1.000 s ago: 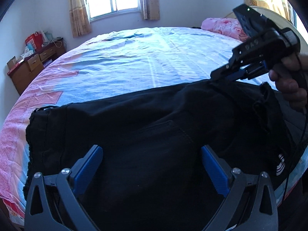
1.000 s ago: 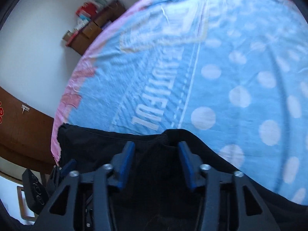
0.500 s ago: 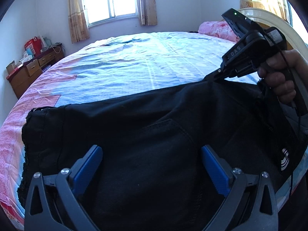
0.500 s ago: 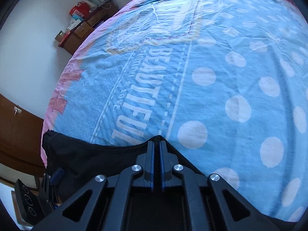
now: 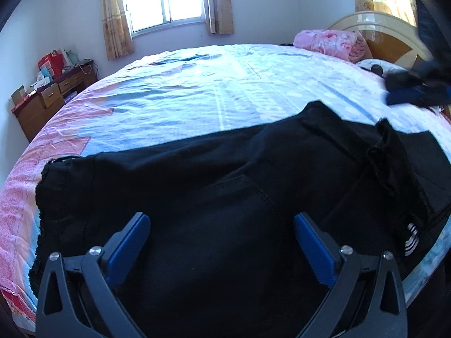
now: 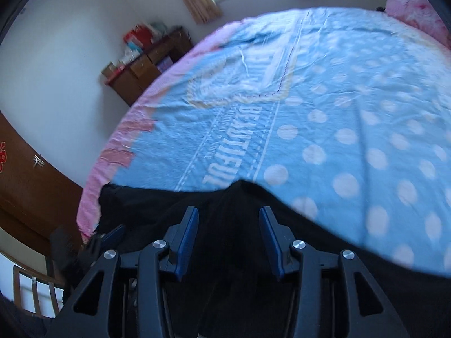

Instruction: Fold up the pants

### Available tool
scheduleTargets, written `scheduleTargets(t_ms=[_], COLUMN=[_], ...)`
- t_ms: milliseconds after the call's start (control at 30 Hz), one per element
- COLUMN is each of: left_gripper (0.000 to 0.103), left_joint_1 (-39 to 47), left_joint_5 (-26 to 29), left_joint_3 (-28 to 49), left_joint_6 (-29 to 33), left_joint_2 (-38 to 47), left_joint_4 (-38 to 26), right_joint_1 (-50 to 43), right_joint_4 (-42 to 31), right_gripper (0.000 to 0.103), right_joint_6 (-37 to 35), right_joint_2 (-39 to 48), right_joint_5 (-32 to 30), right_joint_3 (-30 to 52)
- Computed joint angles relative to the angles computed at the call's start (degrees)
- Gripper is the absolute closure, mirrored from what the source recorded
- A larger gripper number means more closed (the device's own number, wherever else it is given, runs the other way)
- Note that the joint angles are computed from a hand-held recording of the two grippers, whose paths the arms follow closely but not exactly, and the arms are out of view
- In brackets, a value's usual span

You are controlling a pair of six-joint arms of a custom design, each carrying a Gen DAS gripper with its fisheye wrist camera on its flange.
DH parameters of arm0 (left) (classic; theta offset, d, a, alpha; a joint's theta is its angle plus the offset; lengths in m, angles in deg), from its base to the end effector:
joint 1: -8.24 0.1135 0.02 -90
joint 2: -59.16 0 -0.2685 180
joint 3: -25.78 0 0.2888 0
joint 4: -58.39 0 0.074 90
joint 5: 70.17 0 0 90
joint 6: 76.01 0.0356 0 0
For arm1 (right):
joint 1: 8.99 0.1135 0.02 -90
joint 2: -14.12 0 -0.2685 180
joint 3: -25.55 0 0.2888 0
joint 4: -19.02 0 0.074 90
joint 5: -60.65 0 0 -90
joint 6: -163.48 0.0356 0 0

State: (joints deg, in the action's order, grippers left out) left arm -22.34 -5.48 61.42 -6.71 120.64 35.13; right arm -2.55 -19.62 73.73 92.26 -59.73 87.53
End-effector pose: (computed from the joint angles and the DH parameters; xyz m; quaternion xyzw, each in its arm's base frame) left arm 0.1982 -0.0995 0.1433 0.0025 0.9174 0.0375 0.3962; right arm 0.2986 0.0518 0.2103 -0.1288 0.9143 0.2664 0.2767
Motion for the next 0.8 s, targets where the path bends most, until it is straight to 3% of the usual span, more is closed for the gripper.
scheduleTargets(t_ms=[100,167,233,300,433,533,667,800], left_gripper=[0.0,0.0,0.0,0.0,0.0,0.0,0.0,0.001], left_joint_1=[-0.41,-0.45,-0.47,-0.12,3.23,8.11,25.99,45.94], left_joint_5=[-0.56,-0.61,-0.5,-0.21,1.14,-0.42,11.37,30.08], left_joint_3=[-0.52,-0.77,-0.56,-0.62,-2.93,-3.92,-3.68,-2.0], left_joint_6=[-0.2,-0.17,-0.24,-0.12,1.91,6.23,16.28,22.35], left_joint_2=[0.44,0.5,0.46,-1.6,-13.16,-24.05,-29.25,-18.59], left_joint_4=[1.18,1.68,1.07,-0.78,-6.54,-12.48,-14.62,-8.67], right_joint_1=[-0.55,1.28,2.27,0.88,-1.41,-2.11,-4.85,-5.37], right_joint_4=[-1.88,-1.56,2.37,4.76,3.56,6.2,10.03,12.17], right_gripper=[0.056,0.056,0.056,0.055,0.055,0.055,0.055,0.055], right_joint_6=[-1.3,-1.51,0.25,0.85,0.75,1.48,3.64,5.0], right_joint_2=[-3.32,-0.44,2.3,2.53,3.6,-1.83,-10.01,-16.6], right_joint_5=[-3.43,-1.7,1.35,-1.54,-5.33,-4.71,-6.83,-5.76], right_joint_3=[-5.86,-7.78,-9.61,-10.51,-9.61,-13.16,-18.27,-21.58])
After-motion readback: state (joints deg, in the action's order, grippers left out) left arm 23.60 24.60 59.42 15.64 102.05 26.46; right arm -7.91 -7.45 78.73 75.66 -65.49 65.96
